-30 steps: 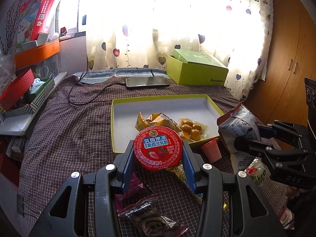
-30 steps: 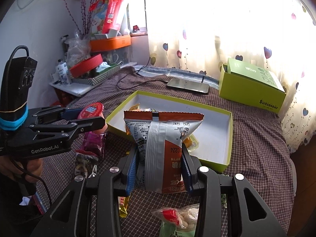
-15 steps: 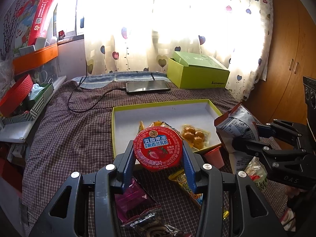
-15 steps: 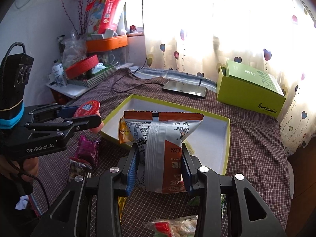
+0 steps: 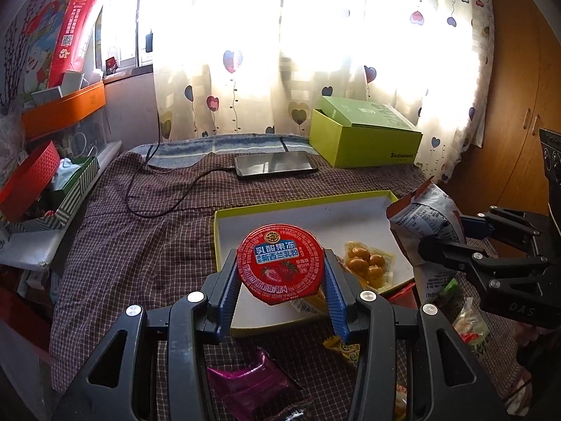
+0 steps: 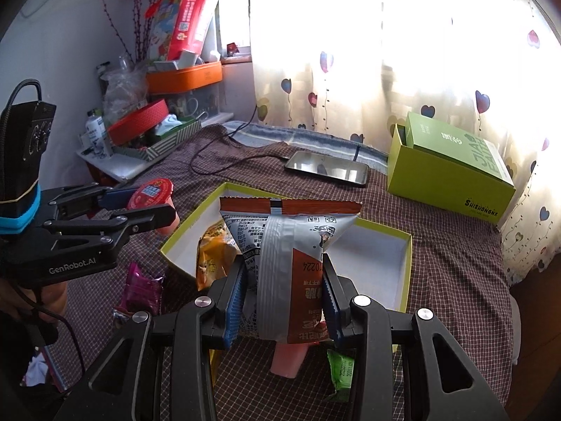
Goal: Organize snacks
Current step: 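Carry the bag and cup over the tray and open the left tool to drop the cup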
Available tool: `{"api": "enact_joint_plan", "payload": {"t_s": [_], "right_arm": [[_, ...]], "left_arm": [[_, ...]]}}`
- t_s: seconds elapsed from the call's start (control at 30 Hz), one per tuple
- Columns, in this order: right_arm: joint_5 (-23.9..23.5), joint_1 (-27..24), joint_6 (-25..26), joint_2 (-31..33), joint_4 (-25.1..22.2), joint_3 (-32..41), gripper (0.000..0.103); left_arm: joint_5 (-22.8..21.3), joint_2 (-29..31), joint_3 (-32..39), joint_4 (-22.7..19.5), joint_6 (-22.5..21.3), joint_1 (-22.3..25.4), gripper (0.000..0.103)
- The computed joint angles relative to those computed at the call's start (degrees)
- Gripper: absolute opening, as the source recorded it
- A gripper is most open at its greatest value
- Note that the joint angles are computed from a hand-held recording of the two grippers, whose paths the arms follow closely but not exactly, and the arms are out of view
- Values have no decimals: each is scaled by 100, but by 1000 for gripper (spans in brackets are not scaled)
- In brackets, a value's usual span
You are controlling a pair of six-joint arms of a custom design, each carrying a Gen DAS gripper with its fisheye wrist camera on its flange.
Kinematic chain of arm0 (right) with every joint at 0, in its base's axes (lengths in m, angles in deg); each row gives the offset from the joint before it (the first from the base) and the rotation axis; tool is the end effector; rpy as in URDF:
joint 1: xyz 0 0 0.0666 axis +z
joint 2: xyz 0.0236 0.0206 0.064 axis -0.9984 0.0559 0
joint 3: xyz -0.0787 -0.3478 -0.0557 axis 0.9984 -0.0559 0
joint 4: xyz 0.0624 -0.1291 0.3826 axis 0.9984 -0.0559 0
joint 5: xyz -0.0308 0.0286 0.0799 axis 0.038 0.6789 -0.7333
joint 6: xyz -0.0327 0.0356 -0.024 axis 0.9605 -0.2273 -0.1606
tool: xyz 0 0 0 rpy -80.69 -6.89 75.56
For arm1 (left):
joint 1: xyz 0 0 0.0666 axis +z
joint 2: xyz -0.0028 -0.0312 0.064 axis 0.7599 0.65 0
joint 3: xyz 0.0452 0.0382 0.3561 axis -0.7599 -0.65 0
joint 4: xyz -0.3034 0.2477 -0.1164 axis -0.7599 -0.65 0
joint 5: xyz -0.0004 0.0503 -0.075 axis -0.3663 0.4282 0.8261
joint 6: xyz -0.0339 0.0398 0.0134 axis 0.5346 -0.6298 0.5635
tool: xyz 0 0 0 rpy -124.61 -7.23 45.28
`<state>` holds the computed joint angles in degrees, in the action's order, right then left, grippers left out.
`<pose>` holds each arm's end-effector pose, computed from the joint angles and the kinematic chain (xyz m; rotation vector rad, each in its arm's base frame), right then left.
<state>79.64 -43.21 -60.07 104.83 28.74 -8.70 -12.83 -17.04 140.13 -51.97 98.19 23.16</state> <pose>0.3931 0.3707 0.3736 -0.7393 2.2094 0.3668 0.3627 -0.1707 0.3581 0.0681 2.2590 -0.1430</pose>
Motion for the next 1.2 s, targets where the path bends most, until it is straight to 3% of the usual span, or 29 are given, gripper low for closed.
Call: {"api": "enact_joint_plan", "payload": {"t_s": [0.6, 1.2], "right_arm": [[-298, -251, -16, 1048, -536, 1106, 37], [-642, -434, -161, 2256, -1174, 2328, 37]], "left_arm": [[297, 921, 548, 170, -370, 592, 46], [669, 1820, 998, 203, -540, 866, 46]]}}
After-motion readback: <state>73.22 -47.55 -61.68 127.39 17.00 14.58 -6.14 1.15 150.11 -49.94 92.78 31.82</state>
